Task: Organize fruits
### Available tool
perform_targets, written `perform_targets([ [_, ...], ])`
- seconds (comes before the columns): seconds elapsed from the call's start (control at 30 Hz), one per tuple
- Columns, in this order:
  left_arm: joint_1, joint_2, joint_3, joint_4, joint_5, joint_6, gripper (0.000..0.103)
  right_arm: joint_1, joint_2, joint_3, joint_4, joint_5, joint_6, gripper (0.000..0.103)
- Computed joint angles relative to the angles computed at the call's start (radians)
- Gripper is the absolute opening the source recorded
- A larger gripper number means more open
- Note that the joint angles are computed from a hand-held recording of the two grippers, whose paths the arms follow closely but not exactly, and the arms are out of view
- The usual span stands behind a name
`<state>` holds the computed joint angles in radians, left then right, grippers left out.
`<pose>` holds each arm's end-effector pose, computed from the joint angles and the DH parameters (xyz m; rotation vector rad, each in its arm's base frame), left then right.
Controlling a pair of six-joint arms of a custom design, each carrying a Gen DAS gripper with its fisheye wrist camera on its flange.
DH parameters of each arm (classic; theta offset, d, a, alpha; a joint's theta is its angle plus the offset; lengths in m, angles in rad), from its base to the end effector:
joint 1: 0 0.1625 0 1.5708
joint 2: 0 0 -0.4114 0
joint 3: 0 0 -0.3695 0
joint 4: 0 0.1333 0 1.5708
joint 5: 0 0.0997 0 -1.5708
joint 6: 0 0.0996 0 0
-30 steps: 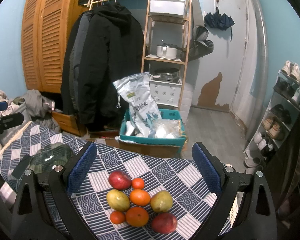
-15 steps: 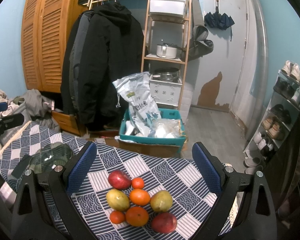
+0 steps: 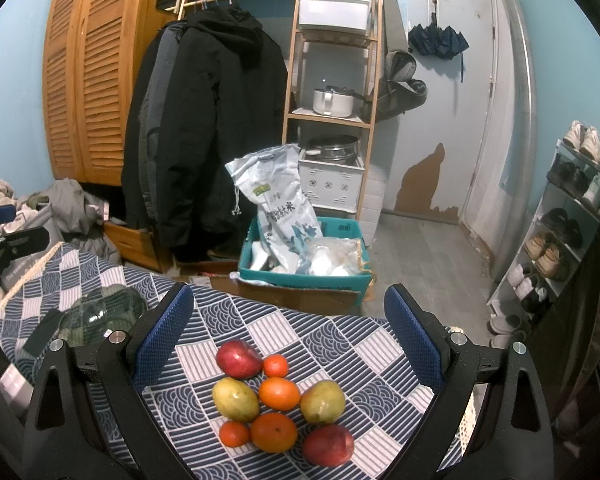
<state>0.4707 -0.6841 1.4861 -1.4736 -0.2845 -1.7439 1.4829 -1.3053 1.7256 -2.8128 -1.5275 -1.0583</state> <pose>-0.4451 -0.4833 0.0615 0.0482 1.9168 -1.2074 0.0856 -0.5959 0.4140 1.2164 -2.2553 0.9680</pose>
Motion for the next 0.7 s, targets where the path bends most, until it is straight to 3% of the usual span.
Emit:
perform_targets([
  [0.7,0.002,0.009,-0.018,-0.045,-0.008,0.067,0.102,-0.016,0.004,-0.015,0.009,0.005,-0.007,0.095],
])
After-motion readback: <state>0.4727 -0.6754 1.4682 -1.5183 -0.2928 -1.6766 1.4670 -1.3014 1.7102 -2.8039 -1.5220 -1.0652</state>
